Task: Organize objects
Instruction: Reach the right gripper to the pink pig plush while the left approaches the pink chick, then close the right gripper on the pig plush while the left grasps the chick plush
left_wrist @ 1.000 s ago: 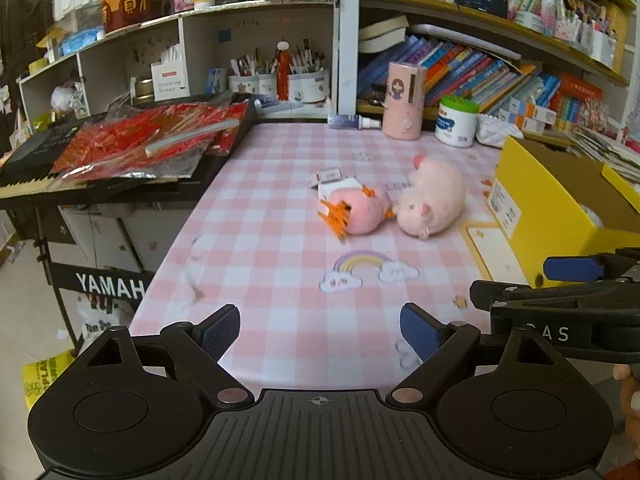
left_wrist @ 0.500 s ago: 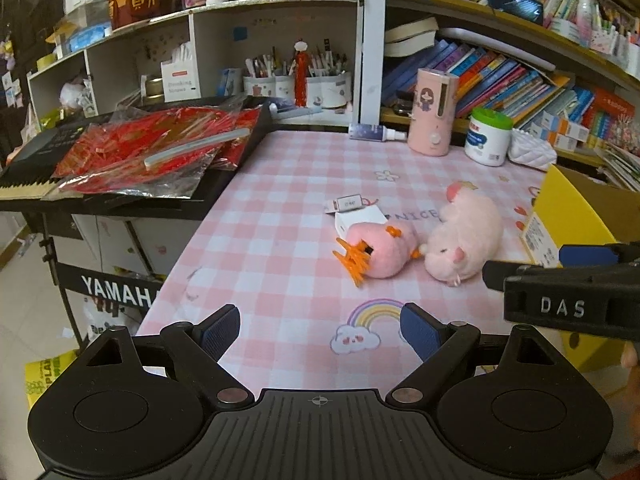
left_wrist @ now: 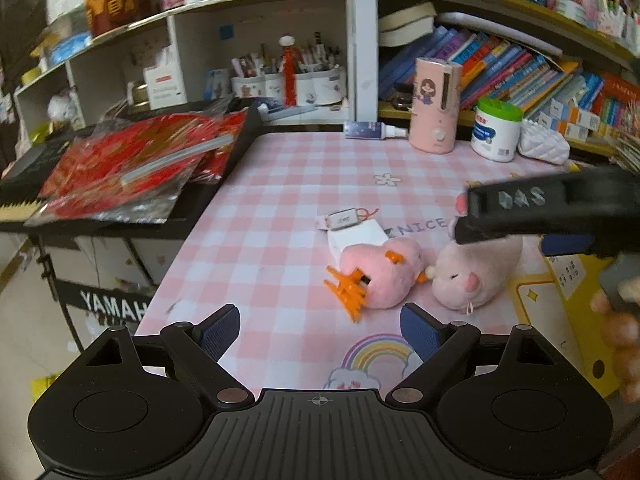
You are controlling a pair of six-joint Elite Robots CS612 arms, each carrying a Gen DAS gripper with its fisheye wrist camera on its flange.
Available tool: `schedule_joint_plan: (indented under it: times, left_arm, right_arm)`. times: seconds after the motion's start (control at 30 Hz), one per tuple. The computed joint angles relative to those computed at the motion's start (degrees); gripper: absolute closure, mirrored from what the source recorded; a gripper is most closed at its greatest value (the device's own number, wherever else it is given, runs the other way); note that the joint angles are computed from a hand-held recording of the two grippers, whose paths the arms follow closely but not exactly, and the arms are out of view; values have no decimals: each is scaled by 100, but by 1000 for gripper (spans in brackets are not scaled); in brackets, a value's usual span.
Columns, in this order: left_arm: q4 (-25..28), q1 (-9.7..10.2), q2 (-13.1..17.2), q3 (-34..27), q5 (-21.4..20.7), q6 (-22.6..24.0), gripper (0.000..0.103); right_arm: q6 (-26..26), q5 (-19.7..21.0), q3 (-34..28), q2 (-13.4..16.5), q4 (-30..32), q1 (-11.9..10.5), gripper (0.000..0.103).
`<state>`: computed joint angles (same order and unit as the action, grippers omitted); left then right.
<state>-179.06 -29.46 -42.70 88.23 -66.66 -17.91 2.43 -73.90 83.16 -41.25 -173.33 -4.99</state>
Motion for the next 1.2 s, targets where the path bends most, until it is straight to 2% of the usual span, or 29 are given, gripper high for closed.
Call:
schedule_joint_plan:
  times: [0.13, 0.33, 0.43, 0.47, 0.53, 0.63, 0.73, 0.87, 1.03, 1.2]
  left_arm:
    - [198, 5, 144, -289, 10, 496, 14]
    - [863, 41, 382, -785, -98, 1229, 14]
    - [1015, 38, 517, -1008, -59, 1531, 15]
    - [1055, 41, 552, -1072, -81, 1600, 15]
    - [1103, 45, 627, -1194, -117, 1754, 15]
    - [1234, 49, 734, -1372, -144, 1895, 16]
    - [1382, 57, 813, -1522, -266, 1978, 21]
    - [1628, 60, 910, -1687, -370, 2078, 36]
    - [1622, 94, 932, -1754, -529, 1800, 41]
    - [1372, 117, 771, -1520, -739, 1384, 42]
  right_arm:
    - [389, 80, -374, 146, 638, -6, 11]
    - [782, 193, -816, 343, 1397, -34, 12]
    - [901, 271, -996, 424, 1743, -60, 18]
    - [935, 289, -1033, 442, 1822, -68, 26]
    - [925, 378, -1082, 469, 1922, -93, 31]
    - [733, 521, -1060, 452, 1816, -127, 37]
    - [563, 484, -895, 379, 1225, -143, 37]
    - [412, 420, -780, 341, 622, -166, 37]
    - [350, 465, -744, 329, 535, -194, 37]
    - [247, 452, -623, 263, 464, -200, 37]
